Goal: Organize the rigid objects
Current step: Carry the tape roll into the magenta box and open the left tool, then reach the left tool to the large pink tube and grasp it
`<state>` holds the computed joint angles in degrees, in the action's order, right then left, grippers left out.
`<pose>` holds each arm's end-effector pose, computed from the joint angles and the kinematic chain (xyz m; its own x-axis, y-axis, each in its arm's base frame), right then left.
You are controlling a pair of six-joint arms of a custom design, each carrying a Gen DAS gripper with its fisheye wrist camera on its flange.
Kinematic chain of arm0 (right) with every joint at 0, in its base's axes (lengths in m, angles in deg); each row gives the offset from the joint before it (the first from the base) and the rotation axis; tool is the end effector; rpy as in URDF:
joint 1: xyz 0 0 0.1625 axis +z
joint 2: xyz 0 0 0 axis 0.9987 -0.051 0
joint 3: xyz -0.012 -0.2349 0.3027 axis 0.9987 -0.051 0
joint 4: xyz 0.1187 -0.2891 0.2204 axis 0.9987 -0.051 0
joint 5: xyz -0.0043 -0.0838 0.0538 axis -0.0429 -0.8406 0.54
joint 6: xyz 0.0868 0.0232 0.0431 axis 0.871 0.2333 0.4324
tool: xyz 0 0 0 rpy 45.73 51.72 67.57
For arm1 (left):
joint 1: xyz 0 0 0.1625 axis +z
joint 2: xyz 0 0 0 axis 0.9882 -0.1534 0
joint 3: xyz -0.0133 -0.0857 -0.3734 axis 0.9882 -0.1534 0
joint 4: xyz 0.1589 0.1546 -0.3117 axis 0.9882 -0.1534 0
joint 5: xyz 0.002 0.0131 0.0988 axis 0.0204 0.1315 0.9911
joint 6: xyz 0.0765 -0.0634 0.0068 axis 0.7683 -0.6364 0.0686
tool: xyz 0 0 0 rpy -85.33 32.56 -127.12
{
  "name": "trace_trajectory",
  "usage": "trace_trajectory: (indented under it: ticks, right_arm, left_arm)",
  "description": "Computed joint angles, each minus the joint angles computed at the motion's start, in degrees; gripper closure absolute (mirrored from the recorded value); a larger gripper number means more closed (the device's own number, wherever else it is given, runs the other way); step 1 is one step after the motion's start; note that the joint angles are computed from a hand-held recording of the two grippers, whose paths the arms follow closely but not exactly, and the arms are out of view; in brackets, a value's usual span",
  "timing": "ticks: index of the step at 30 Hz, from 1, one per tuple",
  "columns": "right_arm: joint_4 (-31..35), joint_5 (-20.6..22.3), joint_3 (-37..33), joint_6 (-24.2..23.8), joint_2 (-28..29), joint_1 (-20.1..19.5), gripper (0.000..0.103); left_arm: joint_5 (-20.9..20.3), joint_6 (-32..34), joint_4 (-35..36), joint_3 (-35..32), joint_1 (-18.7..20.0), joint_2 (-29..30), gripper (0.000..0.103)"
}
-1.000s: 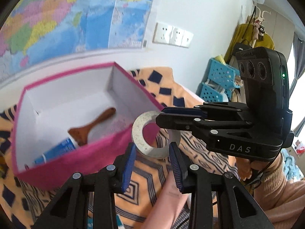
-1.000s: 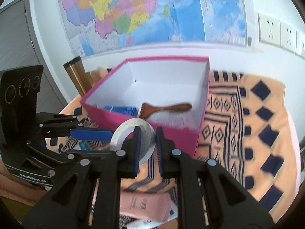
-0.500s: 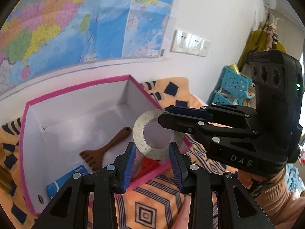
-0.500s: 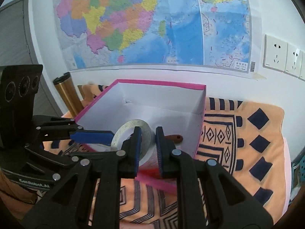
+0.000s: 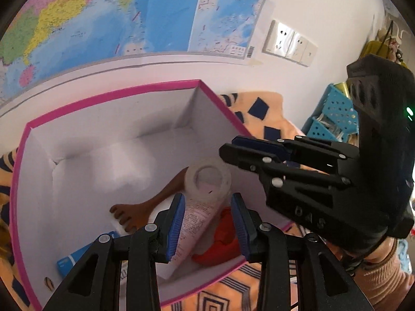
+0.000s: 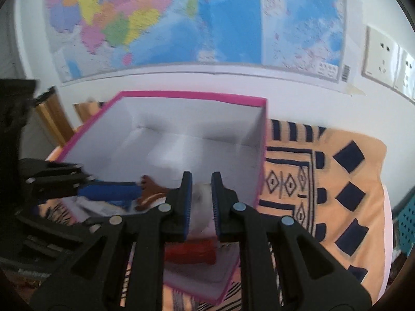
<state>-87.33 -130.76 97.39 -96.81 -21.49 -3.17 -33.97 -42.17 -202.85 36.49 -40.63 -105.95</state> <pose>0.0592 -0.5399 0.3088 -0.8715 -0.1709 0.4596 -0.4260 0.7281 -0.5370 -0.4017 -0.5744 0.0016 -0.6825 0.6073 -0.4066 0.7141 0.6725 -0.1942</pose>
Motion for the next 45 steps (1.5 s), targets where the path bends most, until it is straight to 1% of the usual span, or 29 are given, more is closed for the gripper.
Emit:
trace_trajectory:
  ticks: [3, 4, 7, 9, 10, 12, 13, 14, 15, 16, 17, 20, 22, 24, 26, 28, 30, 32, 34, 38, 41, 45]
  right_arm:
    - [0.58, 1.01, -0.07, 1.57, -0.06, -0.96, 0.086]
    - [0.81, 2.0, 0.5, 1.63, -0.68, -1.37, 0.086]
    - [0.71, 3.45, 2.53, 1.4, -2.61, -1.93, 0.086]
    - [1.39, 5.58, 4.05, 1.39, -4.52, -2.56, 0.082]
    - [1.73, 7.45, 5.5, 1.26, -6.34, -3.18, 0.08]
    - [2.28, 9.82, 7.22, 1.01, -8.63, -3.75, 0.08]
    - [2.69, 11.64, 8.6, 0.75, -10.48, -4.32, 0.078]
    - [3.3, 13.4, 9.96, 0.34, -12.33, -4.9, 0.073]
    - [3.65, 14.21, 10.78, 0.16, -13.39, -5.1, 0.069]
    - [4.35, 15.46, 12.17, -0.48, -15.16, -5.72, 0.063]
    - [5.32, 16.12, 13.02, -1.12, -16.37, -6.09, 0.06]
    - [9.37, 17.98, 15.97, -3.01, -20.34, -7.9, 0.06]
    - [12.39, 18.38, 18.0, -3.82, -22.67, -9.22, 0.059]
    - [14.26, 17.41, 19.6, -4.27, -23.85, -10.07, 0.057]
    - [14.87, 15.52, 21.24, -4.21, -24.38, -10.91, 0.055]
    - [17.11, 15.39, 22.32, -3.79, -24.97, -12.41, 0.055]
    - [18.27, 15.17, 23.27, -3.32, -25.3, -13.57, 0.055]
    - [18.5, 14.79, 24.07, -3.05, -25.27, -14.36, 0.055]
    - [18.75, 14.52, 24.65, -2.56, -25.19, -14.97, 0.054]
    - [18.32, 14.03, 25.24, -1.84, -24.68, -15.71, 0.054]
    - [18.42, 14.32, 25.13, -1.2, -24.19, -16.31, 0.053]
    - [18.76, 15.21, 25.47, -1.57, -24.55, -16.82, 0.053]
  left_arm:
    - [1.13, 0.53, -1.89, 2.32, -0.43, -1.12, 0.065]
    - [1.65, 0.94, -2.96, 3.58, -0.72, -1.8, 0.065]
    - [2.54, 2.06, -7.04, 8.17, -1.61, -4.46, 0.059]
    - [2.76, 2.95, -10.58, 11.99, -2.32, -6.68, 0.057]
    - [2.58, 3.28, -11.93, 13.61, -2.65, -7.7, 0.056]
    - [2.01, 3.54, -14.87, 17.45, -3.32, -10.03, 0.052]
    - [1.96, 3.54, -15.65, 19.08, -3.64, -11.1, 0.052]
    - [2.22, 3.43, -16.51, 20.87, -4.1, -12.16, 0.052]
    - [2.12, 3.27, -17.19, 22.34, -4.4, -13.07, 0.052]
    - [1.41, 2.71, -17.45, 24.24, -4.57, -14.31, 0.052]
    - [0.98, 2.38, -17.51, 25.17, -4.62, -14.82, 0.052]
    - [-1.97, 0.69, -16.75, 29.4, -4.57, -17.31, 0.052]
    - [-2.4, 0.28, -16.3, 31.65, -4.75, -18.01, 0.052]
    - [-2.99, 0.04, -15.95, 33.96, -4.78, -18.65, 0.052]
    - [-4.3, -1.69, -14.55, 35.63, -4.6, -19.3, 0.052]
    - [-5.51, -2.81, -13.76, 37.1, -4.6, -20.0, 0.052]
    - [-5.79, -3.65, -13.28, 38.78, -5.0, -20.87, 0.052]
    - [-7.43, -4.81, -13.15, 40.33, -4.94, -21.78, 0.052]
    - [-7.91, -6.19, -12.79, 41.31, -5.08, -22.24, 0.052]
    - [-10.15, -8.33, -12.07, 42.78, -4.8, -22.88, 0.052]
    - [-10.6, -9.0, -12.55, 43.28, -4.82, -22.19, 0.054]
    - [-11.65, -9.52, -13.76, 43.16, -4.28, -21.6, 0.056]
